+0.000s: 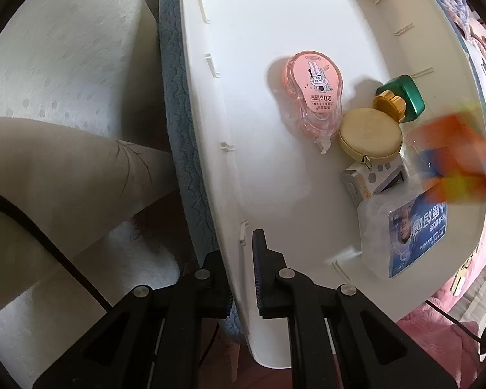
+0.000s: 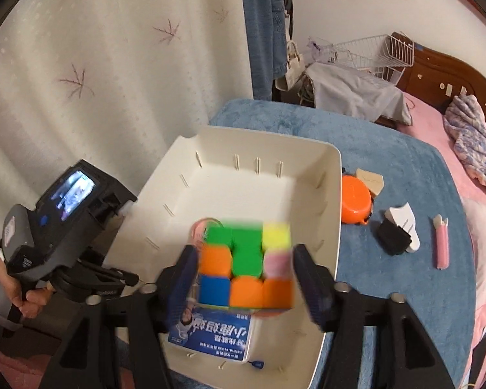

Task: Organize rigid objects
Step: 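Carry the Rubik's cube into the white tray and open the right gripper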

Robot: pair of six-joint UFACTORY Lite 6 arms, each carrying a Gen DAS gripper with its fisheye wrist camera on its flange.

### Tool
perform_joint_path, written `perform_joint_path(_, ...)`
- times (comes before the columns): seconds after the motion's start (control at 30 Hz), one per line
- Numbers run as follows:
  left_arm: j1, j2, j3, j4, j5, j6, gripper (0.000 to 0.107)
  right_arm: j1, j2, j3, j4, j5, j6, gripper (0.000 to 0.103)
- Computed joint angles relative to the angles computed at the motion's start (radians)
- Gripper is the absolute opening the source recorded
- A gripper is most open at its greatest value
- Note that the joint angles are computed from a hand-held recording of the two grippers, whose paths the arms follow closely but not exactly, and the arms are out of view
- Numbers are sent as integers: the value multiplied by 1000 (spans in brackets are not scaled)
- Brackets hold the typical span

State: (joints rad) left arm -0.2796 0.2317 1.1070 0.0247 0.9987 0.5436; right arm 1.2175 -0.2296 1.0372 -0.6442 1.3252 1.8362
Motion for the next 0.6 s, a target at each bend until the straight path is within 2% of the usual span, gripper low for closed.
perform_joint_path(0.23,-9,-29,-25,6,1,-28,10,-11,-64,-35,-2,48,6,77)
perform_joint_path(0.4,3,-36,-62,16,-34,-34,10,-31,-156,-106,29,79,-5,80)
perform_joint_path(0.6,7,-18,-38,8,-33,-57,10,-49,-304,-213,55,132,-19,80)
